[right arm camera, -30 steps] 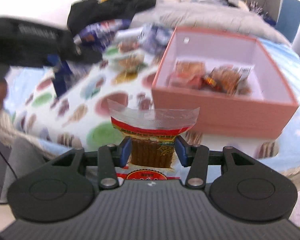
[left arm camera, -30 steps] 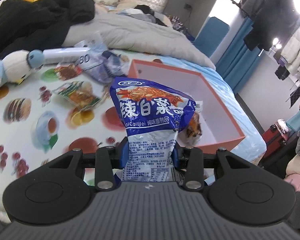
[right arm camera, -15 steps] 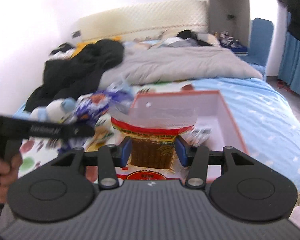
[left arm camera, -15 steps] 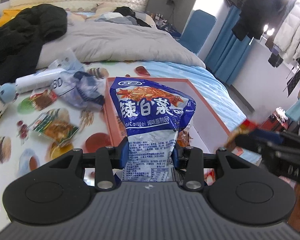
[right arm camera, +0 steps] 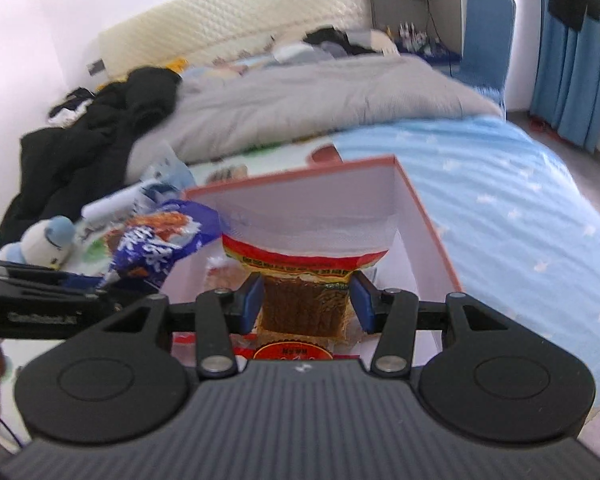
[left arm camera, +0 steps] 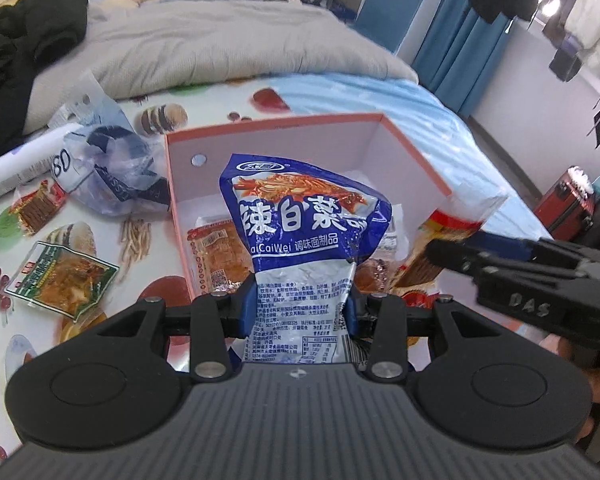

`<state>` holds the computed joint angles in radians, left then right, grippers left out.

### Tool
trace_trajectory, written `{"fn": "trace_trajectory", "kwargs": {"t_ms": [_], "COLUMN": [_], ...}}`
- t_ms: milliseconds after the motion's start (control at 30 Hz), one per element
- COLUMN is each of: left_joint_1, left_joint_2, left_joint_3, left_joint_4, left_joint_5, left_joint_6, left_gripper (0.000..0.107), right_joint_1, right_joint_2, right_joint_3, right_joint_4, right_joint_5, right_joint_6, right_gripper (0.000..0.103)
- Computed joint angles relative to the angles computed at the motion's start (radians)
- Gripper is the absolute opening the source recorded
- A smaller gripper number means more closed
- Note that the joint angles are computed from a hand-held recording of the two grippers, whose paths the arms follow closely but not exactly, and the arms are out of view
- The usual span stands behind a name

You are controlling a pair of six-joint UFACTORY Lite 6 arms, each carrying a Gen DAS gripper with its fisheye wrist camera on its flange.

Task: Organize snacks
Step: 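Lift the meat-strip packet up over the pink box with the right tool, then open both tools to drop the blue bag and meat-strip packet into the box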

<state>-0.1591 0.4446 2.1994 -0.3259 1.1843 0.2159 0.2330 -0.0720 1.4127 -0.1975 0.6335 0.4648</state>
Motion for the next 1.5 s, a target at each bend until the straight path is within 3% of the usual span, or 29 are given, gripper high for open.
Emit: {"fn": "trace_trajectory", "kwargs": {"t_ms": [233,367,433,500,733,933,1233,1500], "left_joint_1": [-0.021,-0.023,-0.017,-0.007,0.071,0.209,0.637,1.207], "left_joint_2": [0.076,0.065,0.029,0.003,-0.171,-0.379,-0.608,-0.714], "left_joint_3": [0.056,0.056,0.033,0.034,-0.056,-0.194,-0.341,-0.453], "left_joint_4": [0.016,0.012,0.004,-0.003,-0.054,-0.139,-0.386,-0.619], "left_joint_5": [0.006,0.01,-0.001,0.006,0.035,0.095,0.307,0.614], "left_joint_6": [-0.014,-0.007,0.003,0.011,0.06,0.147,0.401,0.695], "left_gripper": [0.047,0.059,0.062,0.064,0.064,0.064,0.064,0.064], "right_joint_1": [-0.036,-0.03,-0.021,-0.013,0.082,0.264,0.656,1.026], "right_joint_2": [0.065,0.058,0.048,0.04,-0.081,-0.194,-0.279,-0.308], "right_joint_3": [-0.041,-0.043,-0.04,-0.039,-0.087,-0.102,-0.088,-0.166], "right_joint_4": [0.06,0.033,0.009,-0.02,-0.142,-0.301,-0.595,-0.8], "right_joint_5": [-0.043,-0.03,-0.013,-0.002,0.056,0.156,0.384,0.577], "right_joint_6": [-0.04,-0.015,0.014,0.042,0.199,0.403,0.764,1.064], "right_gripper": [0.051,0.05,0.058,0.088,0.087,0.087,0.087,0.087]}}
